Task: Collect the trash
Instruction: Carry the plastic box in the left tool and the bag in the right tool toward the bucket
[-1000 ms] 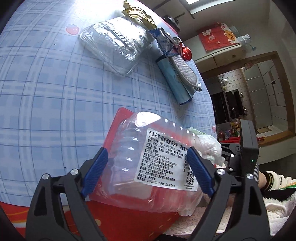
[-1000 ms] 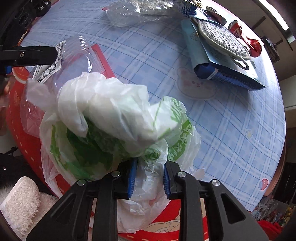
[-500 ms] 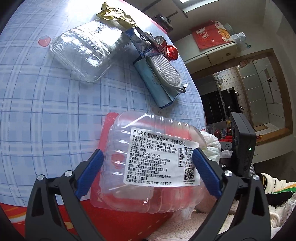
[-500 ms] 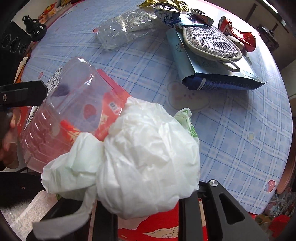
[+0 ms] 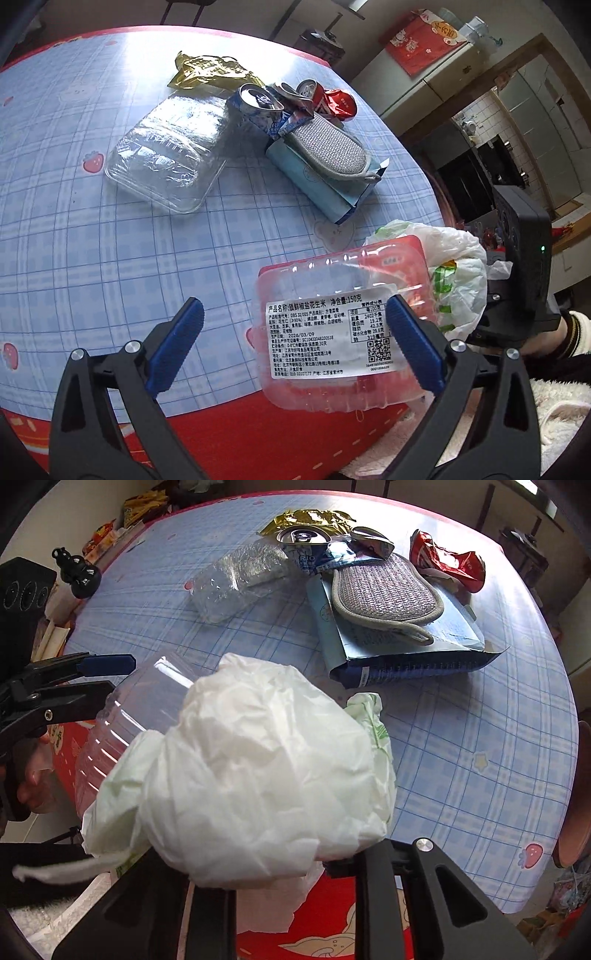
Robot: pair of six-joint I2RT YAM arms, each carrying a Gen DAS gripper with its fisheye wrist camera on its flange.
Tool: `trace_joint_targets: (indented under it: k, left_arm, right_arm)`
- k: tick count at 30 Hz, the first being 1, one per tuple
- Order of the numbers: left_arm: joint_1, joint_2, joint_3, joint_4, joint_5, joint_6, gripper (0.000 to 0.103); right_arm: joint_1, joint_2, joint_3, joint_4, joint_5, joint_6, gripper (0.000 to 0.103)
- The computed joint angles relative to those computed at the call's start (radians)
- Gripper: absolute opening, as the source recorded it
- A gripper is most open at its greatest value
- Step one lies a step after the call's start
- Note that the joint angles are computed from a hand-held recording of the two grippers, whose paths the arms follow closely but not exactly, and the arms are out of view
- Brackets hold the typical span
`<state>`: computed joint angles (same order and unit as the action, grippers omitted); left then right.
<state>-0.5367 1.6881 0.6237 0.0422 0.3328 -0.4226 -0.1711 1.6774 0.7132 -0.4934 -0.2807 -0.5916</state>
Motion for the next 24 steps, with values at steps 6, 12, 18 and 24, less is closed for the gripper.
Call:
trace_joint_targets:
  k: [6,12,18,24]
  left_arm:
    - [-0.011,-0.059,-0.03,-0.074,0.012,0.073,0.096]
    - [-0.049,-0.091,-0.089,-0.045,0.013,0.067,0.097]
    - [-0.036,-0.076,-0.134,0.04,0.062,0.025,0.097]
    - [-0.065,-0.006,-0.074,-0.016,0.163,0.172,0.098]
  right_arm:
    - [0.054,0.027,0.003,0.031,0.005,0.041,0.019]
    - [0.113,0.048,0.005,0.055,0.022,0.078,0.017]
    - [0.131,0.059,0.016,0.054,0.033,0.092,0.016]
    - [0.162,0.063,0.025,0.036,0.021,0.058,0.016]
